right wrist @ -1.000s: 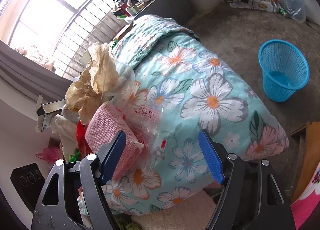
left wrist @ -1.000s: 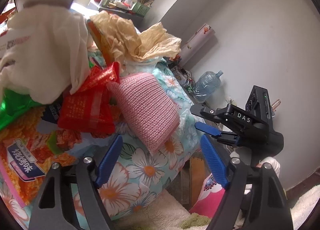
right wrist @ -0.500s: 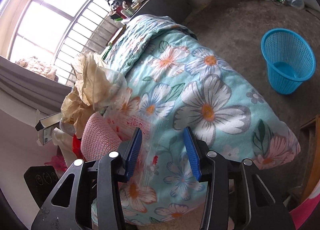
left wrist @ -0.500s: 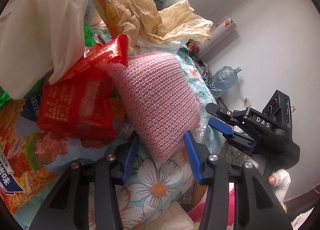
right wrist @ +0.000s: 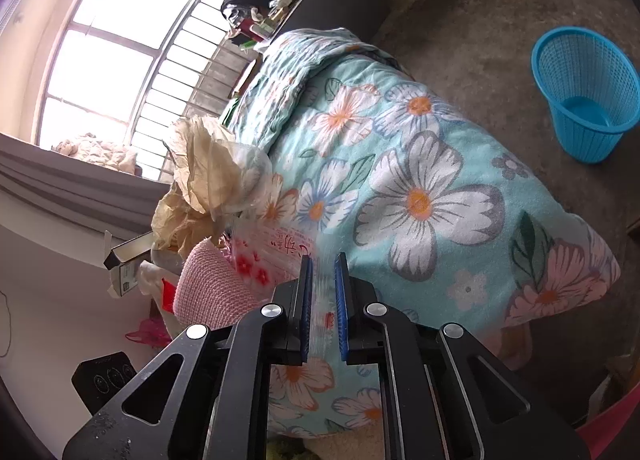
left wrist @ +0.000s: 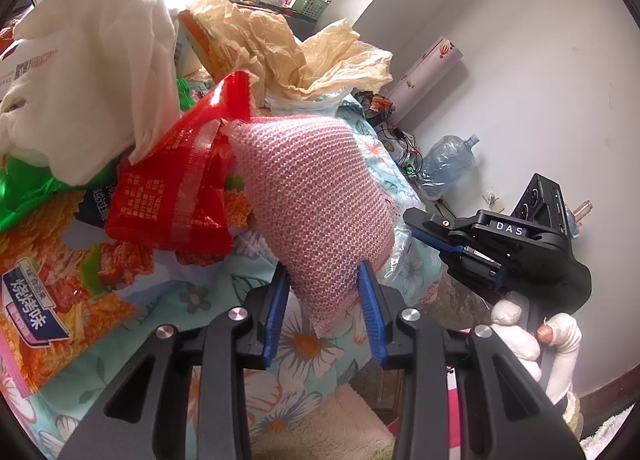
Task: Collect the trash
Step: 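Grasp the pink knitted sponge with the left tool while the right tool grasps the clear plastic bag, then carry both items over the blue wastebasket and open both tools to drop them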
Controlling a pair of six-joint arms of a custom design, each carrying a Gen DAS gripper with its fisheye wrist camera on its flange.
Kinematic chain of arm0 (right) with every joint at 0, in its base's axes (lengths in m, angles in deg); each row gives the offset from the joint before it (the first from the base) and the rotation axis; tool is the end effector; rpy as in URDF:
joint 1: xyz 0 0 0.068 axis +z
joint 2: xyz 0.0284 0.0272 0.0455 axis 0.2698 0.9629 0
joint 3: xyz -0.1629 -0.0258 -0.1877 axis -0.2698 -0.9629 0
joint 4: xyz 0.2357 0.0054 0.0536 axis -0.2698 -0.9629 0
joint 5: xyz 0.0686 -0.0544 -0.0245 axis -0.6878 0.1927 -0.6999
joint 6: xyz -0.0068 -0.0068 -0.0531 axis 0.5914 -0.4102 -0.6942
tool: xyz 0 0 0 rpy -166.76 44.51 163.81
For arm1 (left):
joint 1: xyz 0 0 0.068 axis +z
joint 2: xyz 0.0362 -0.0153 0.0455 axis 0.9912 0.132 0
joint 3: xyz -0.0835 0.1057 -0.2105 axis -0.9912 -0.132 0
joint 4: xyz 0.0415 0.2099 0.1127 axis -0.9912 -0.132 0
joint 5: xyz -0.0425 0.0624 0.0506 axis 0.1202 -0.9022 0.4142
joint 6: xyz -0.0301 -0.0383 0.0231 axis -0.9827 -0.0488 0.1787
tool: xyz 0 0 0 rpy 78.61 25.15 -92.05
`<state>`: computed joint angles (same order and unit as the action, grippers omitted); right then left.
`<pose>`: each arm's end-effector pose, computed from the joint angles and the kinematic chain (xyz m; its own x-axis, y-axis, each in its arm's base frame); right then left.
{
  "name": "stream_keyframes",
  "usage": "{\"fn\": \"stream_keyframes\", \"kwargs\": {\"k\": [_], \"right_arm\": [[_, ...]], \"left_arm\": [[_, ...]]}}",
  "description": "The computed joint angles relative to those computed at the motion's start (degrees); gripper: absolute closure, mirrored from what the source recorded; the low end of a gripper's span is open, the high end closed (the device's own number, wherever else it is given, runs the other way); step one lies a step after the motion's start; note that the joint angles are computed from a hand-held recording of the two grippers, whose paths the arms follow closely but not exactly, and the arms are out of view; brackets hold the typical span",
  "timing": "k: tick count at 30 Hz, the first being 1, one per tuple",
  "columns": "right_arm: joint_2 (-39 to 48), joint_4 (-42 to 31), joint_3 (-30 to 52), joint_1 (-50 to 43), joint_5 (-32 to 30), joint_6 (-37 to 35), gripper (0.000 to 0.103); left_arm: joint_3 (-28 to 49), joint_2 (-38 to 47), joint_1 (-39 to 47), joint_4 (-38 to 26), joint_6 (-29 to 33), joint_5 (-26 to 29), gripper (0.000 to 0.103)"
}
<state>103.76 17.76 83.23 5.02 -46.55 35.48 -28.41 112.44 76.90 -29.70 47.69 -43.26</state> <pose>0.1730 -0.0128 0.1972 -0.7124 0.6342 -0.3004 0.2682 0.6416 0.7186 0.1526 -0.0355 0.2559 -0.8445 0.0416 -0.5339 0.3594 0.7831 -0.5075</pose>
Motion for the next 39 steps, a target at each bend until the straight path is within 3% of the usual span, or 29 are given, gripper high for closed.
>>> {"fn": "stream_keyframes", "kwargs": {"k": [10,18,24,33,36,39], "right_arm": [[-11.5,-10.9,1.6,-6.5,0.1,-4.0,0.096],[-15.9,-18.4,4.5,-18.2,-4.3,-11.8,0.096],[-15.6,-21.6,5.4,-29.9,-10.5,-18.9,0.096],[-3.3,-26.2,9.2,-54.8,-23.1,-34.7,0.096],[2.3,-24.6,10.6,-61.3,-24.7,-36.8,0.096],[7.5,-19.7,11.7,-66.2,-24.0,-35.1,0.096]], "left_arm": [[3.8,-5.2,3.6,-6.1,4.9,3.2,0.07],[4.6,-9.4,-3.3,-5.9,1.3,-0.9,0.07],[7.2,-6.9,-17.4,-0.3,-6.2,-10.3,0.07],[16.9,10.9,-35.2,8.6,-11.4,-17.7,0.07],[24.5,21.5,-39.9,10.0,-11.3,-18.2,0.07],[36.7,35.3,-44.2,7.5,-10.2,-19.0,0.07]]}}
